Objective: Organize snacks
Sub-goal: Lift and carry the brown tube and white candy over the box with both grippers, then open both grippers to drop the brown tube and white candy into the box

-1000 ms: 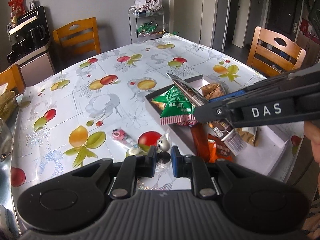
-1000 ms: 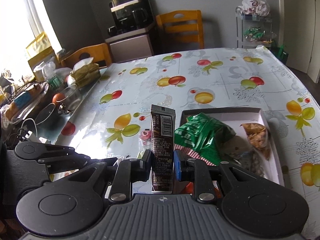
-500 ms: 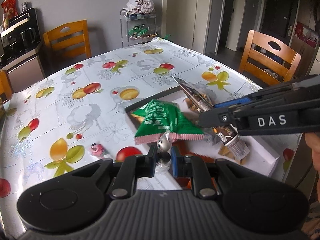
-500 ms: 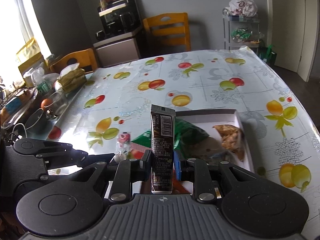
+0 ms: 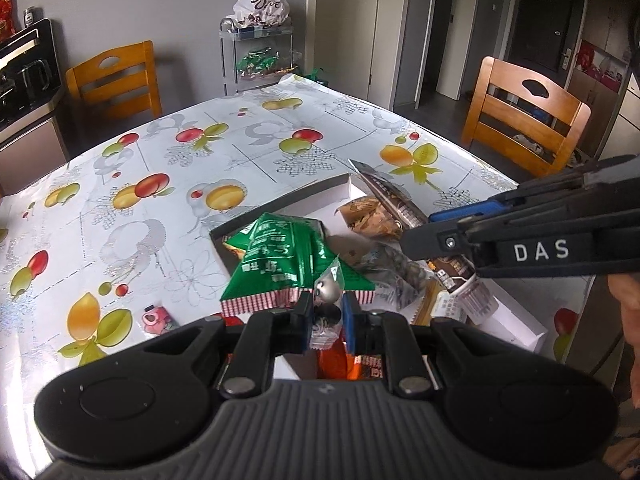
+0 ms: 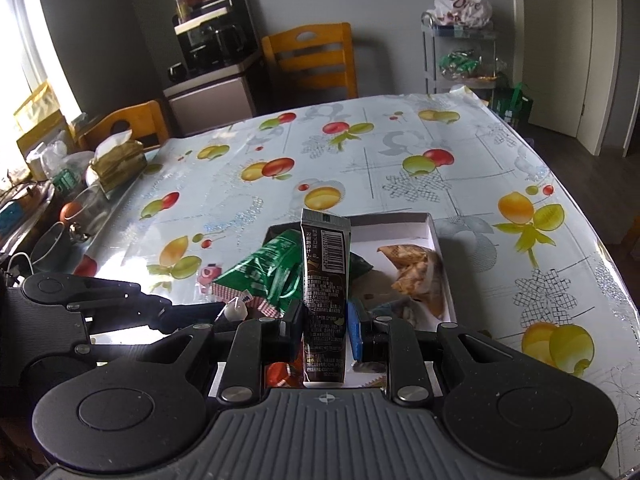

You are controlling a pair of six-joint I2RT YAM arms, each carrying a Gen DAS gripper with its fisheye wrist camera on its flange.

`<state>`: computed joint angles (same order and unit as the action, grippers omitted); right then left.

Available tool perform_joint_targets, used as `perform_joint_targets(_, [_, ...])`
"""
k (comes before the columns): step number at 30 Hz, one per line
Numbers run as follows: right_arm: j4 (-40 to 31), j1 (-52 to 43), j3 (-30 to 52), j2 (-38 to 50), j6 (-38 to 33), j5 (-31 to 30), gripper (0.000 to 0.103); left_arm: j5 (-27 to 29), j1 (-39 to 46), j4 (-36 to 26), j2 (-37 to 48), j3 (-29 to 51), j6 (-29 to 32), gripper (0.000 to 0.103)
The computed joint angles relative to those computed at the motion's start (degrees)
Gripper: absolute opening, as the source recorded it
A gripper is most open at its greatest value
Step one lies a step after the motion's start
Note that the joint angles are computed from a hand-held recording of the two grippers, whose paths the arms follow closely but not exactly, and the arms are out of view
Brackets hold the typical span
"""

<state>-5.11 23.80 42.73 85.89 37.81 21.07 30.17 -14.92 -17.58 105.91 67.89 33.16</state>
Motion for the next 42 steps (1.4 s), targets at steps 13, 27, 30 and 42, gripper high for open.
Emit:
perform_joint_targets(13, [0.65, -2.41, -1.82, 0.31, -0.61, -2.76, 0.025, -1.07, -2.0, 0.01, 1.63, -0.15, -0.71, 0.012])
perform_joint_targets(27, [0.24, -3.12, -2.82, 1.8, 0.32, -4.23, 0.025, -1.88, -3.25, -0.91, 4.55, 1.23, -0.88, 0.013])
perform_joint_targets(30, [-0.28, -3.14, -2.67, 2.48, 0.65, -4.5, 0.025, -2.16, -3.64, -1.2, 5.13, 1.32, -0.53, 0.013])
perform_joint_targets(42, [-2.96, -3.32, -0.63, 7.92, 0.25, -6.94, 0.025, -3.36, -5.18, -2.89, 8.46, 2.18, 2.48, 0.013])
